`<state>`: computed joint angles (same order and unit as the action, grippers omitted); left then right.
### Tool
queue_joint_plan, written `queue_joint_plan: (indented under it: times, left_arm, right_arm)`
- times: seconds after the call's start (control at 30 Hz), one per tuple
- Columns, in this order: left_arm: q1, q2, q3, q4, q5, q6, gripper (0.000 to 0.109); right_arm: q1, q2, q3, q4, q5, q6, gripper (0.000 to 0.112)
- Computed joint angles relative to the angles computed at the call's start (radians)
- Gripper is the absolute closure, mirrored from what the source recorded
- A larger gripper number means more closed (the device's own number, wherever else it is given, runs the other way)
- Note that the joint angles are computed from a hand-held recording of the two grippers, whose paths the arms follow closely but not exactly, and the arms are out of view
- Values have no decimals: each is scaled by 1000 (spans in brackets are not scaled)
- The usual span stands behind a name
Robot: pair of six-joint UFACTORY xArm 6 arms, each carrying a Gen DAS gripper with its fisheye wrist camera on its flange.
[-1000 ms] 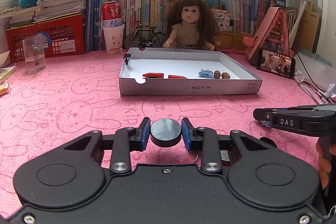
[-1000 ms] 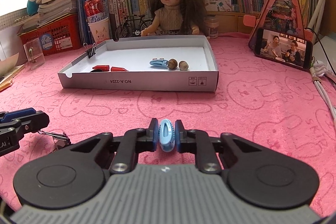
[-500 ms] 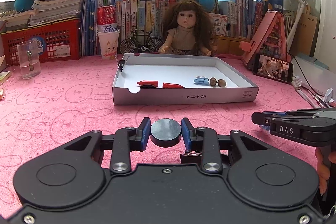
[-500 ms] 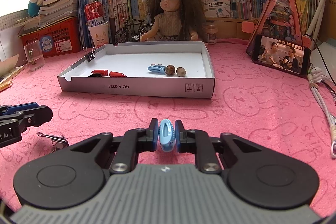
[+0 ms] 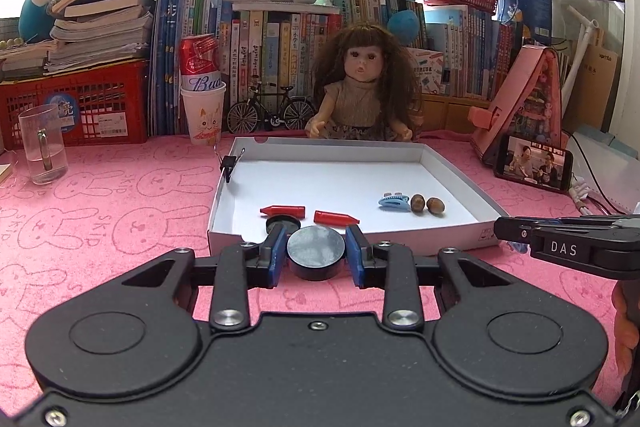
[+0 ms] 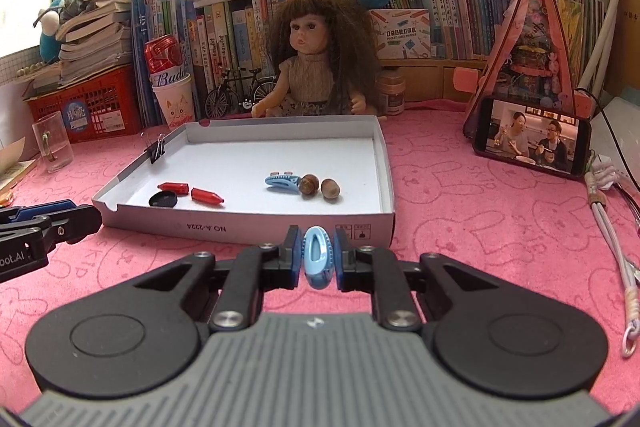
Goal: Organize rigid objects
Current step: 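Carry the black lid with the left tool while the right tool carries the clip into the tray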
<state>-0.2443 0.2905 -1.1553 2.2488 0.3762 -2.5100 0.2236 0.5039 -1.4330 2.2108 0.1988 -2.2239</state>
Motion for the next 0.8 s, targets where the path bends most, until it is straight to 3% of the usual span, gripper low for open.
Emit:
queue_joint_plan:
  times: [0.2,0.5,0.8]
  left_arm:
    - [37,92,-138,-64,-50,70,79]
    - [89,243,-326,-282,-122,282,79]
    - [109,316,-400,-415,-147,417,79]
  right_arm:
    - [19,81,-122,-173,-46,201,92]
    - [41,198,-262,-491,-92,540,92]
    - [42,280,-333,-772,-107,825,92]
